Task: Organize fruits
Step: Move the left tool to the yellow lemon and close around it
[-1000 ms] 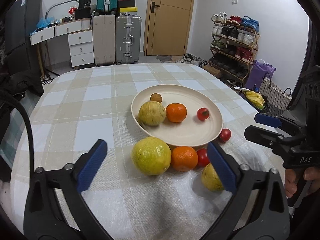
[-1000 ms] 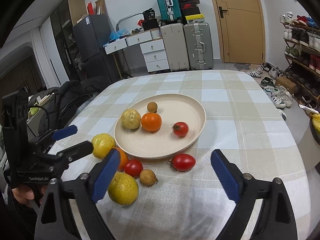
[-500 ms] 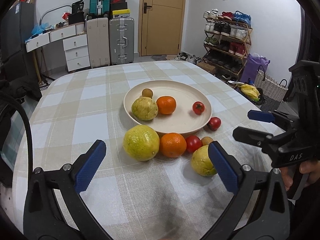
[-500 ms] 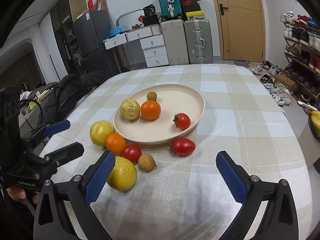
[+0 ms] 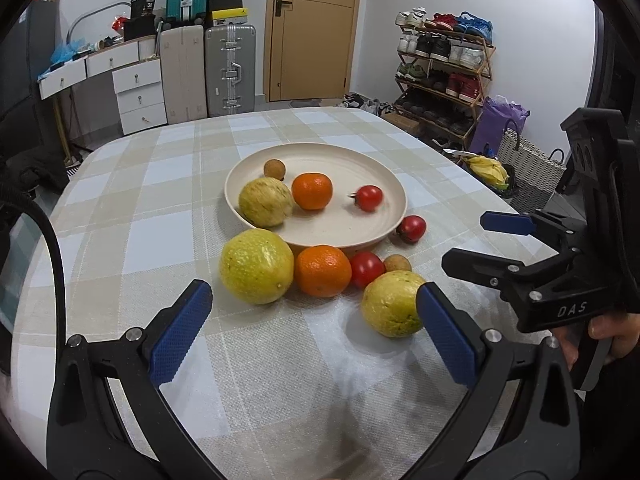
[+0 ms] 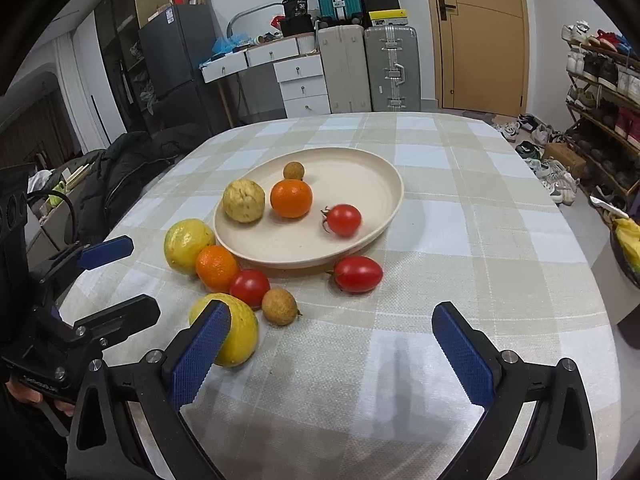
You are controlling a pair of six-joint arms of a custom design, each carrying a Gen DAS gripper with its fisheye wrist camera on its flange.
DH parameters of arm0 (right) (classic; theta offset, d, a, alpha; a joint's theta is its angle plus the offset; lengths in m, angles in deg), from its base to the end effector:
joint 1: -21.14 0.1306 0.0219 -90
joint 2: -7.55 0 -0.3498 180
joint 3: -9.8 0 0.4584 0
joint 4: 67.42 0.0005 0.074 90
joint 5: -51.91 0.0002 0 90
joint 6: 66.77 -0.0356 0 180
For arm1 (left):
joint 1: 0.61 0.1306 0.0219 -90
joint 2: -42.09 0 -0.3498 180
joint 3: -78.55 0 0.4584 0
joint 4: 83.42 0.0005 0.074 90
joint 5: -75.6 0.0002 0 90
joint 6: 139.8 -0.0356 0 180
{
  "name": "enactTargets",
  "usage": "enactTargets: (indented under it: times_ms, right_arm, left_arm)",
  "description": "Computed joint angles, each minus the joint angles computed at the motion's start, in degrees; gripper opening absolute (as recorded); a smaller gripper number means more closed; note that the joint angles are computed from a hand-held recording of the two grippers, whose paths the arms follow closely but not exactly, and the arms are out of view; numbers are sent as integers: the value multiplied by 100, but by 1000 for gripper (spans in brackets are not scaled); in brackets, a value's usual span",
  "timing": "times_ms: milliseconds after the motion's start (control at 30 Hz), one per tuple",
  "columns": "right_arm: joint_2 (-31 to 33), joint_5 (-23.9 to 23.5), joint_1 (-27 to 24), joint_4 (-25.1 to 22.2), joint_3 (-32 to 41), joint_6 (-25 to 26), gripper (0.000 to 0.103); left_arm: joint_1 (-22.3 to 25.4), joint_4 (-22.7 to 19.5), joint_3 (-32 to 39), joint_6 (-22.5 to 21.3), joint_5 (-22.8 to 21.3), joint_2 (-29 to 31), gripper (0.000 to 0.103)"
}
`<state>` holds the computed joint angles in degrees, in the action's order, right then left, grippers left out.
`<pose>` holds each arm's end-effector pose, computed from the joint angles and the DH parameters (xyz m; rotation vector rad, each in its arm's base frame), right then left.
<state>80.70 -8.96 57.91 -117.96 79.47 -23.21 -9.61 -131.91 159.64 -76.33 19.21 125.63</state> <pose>0.3628 0.2489 0.3524 0.3953 2.3230 0.0501 0.4963 -0.0991 0.3780 0.9479 2.1411 -0.5691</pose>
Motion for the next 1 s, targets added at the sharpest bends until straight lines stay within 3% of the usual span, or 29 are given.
enactTargets:
  times_ms: [167, 700, 800, 1000]
  right_arm:
    - [18, -33, -9, -271, 31, 15, 103]
    - [-30, -183, -59, -485, 0, 26, 103]
    - [-34, -174, -62, -513, -4, 22, 103]
    - [-8, -193, -60, -530, 10, 60, 103]
  left_arm:
    - [-85, -141, -53, -96, 3, 1, 102]
    - [-496, -532, -156, -358, -366, 78, 100]
    - [-519, -636, -111, -316, -255, 129, 93]
    - [-565, -934, 96, -259, -158, 381, 66]
